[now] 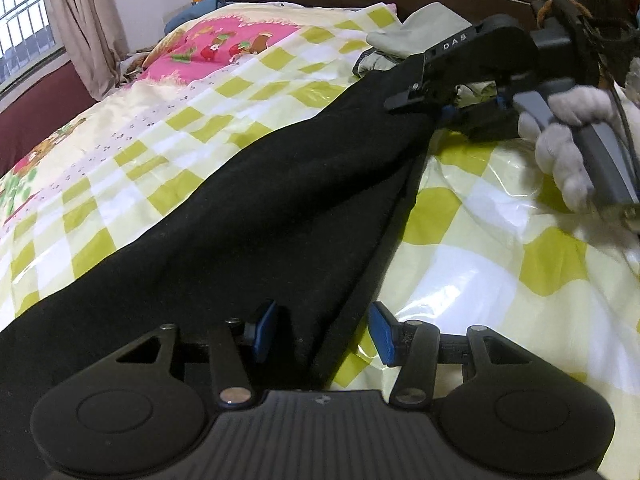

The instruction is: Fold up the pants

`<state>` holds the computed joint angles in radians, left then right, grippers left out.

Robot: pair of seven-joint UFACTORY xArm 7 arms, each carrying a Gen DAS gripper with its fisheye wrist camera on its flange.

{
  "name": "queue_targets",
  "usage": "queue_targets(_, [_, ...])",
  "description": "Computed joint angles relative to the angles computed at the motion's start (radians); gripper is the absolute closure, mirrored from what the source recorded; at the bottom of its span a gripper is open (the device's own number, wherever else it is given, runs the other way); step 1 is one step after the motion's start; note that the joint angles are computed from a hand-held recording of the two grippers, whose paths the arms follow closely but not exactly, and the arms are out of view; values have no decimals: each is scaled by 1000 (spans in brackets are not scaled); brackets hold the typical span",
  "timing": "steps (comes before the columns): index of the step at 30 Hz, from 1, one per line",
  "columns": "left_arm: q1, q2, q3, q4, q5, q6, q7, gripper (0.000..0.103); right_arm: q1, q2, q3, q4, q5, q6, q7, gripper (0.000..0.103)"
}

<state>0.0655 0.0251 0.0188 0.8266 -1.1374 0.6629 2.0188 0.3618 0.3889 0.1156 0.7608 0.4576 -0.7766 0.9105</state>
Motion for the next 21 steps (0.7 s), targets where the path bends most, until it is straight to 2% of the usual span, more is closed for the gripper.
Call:
queue_targets(1, [0,-1,-1,-1,-4,-2,4,40,4,1,-5,6,0,-12,-12,77])
queue_targets(4, [1,2,0,2,-3,3,8,40,56,-15,-33,25,90,-35,-154,77])
queue_targets(5, [2,4,0,5,-2,6,10,40,48,-14,-31,32,77,-41,-169,76])
queue_targets(8, [2,9,-2,11,0,6,7,40,80,-15,-50,87,194,17,-313,66])
queue_targets(10, [4,6,-2,8,1,9,6,40,98,-21,-55,108,259,44,-396,65])
queue_targets(12, [5,5,-1,7,-1,10,9,40,84,-33,-42,91,251,26,-396,62])
queue_targets(14, [5,5,-1,8,0,11,6,40,87,-48,-40,89,295,34,-433,59])
queue_targets(16, [6,5,0,8,0,16,4,40,59,-58,-28,69,256,25,-401,59])
queue_targets(17, [7,5,0,8,-1,17,5,40,52,-67,-28,64,251,37,-405,65])
queue_targets(18, [7,3,0,6,-2,17,6,39,55,-75,-35,72,273,69,-440,84])
queue_targets(19, [6,5,-1,7,-4,15,8,39,72,-83,-57,87,299,115,-482,95])
queue_targets(21, [5,6,-2,8,-6,13,9,39,23,-84,-36,97,230,119,-444,97])
